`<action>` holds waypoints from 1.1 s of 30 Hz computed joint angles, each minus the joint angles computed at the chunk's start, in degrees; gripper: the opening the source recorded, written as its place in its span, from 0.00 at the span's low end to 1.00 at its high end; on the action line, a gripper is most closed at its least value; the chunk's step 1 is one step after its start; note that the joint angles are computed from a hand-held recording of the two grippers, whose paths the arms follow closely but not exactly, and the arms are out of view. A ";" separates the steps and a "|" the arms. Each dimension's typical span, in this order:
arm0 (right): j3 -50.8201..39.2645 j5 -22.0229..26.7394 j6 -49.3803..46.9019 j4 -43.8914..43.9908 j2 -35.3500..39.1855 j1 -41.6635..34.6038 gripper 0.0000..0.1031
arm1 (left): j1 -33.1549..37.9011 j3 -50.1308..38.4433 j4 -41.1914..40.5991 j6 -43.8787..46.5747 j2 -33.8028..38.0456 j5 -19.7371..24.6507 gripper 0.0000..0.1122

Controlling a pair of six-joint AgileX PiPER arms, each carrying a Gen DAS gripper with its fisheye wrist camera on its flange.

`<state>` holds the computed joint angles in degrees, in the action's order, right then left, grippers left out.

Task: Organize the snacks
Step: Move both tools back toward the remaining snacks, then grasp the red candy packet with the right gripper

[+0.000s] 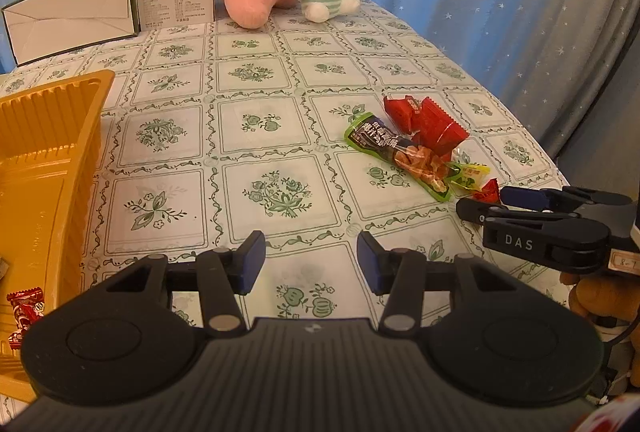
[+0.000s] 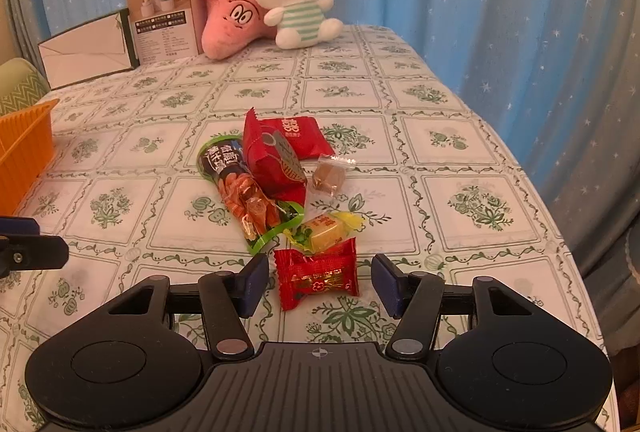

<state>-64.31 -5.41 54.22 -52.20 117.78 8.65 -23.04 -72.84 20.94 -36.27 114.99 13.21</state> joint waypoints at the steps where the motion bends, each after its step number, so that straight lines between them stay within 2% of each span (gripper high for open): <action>1: 0.01 0.16 0.95 -1.24 -0.02 0.09 0.42 | 0.00 -0.13 -0.34 0.26 0.15 0.04 0.41; 4: -0.03 1.02 -0.73 -0.01 -0.11 0.54 0.35 | -0.05 -0.35 -0.93 0.71 0.47 0.01 0.41; 7: 0.14 0.67 3.33 -3.46 -0.33 0.30 0.33 | -0.18 -0.65 -1.72 1.23 0.72 0.08 0.41; 14: 2.49 -1.27 -15.31 15.87 -2.34 0.33 0.33 | -0.56 -2.51 -3.40 2.40 2.04 0.29 0.41; 18: 3.35 -2.72 -20.26 22.36 -3.49 -0.29 0.33 | -0.71 -5.03 -5.99 4.26 3.87 -0.11 0.41; 28: 2.78 -2.17 -22.42 27.35 -3.71 -1.49 0.33 | -0.75 -17.27 -25.25 15.61 12.03 -0.15 0.39; 31: 2.64 -1.91 -24.07 29.83 -3.61 -1.81 0.33 | -1.30 -21.86 -27.08 15.42 14.93 0.70 0.38; 33: 2.71 -1.89 -22.61 28.84 -3.53 -2.08 0.33 | -1.82 -25.15 -26.12 13.69 16.93 2.08 0.34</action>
<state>-61.60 -7.30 31.61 -23.36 114.24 6.57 -24.85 -97.99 -5.18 -22.58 131.92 15.29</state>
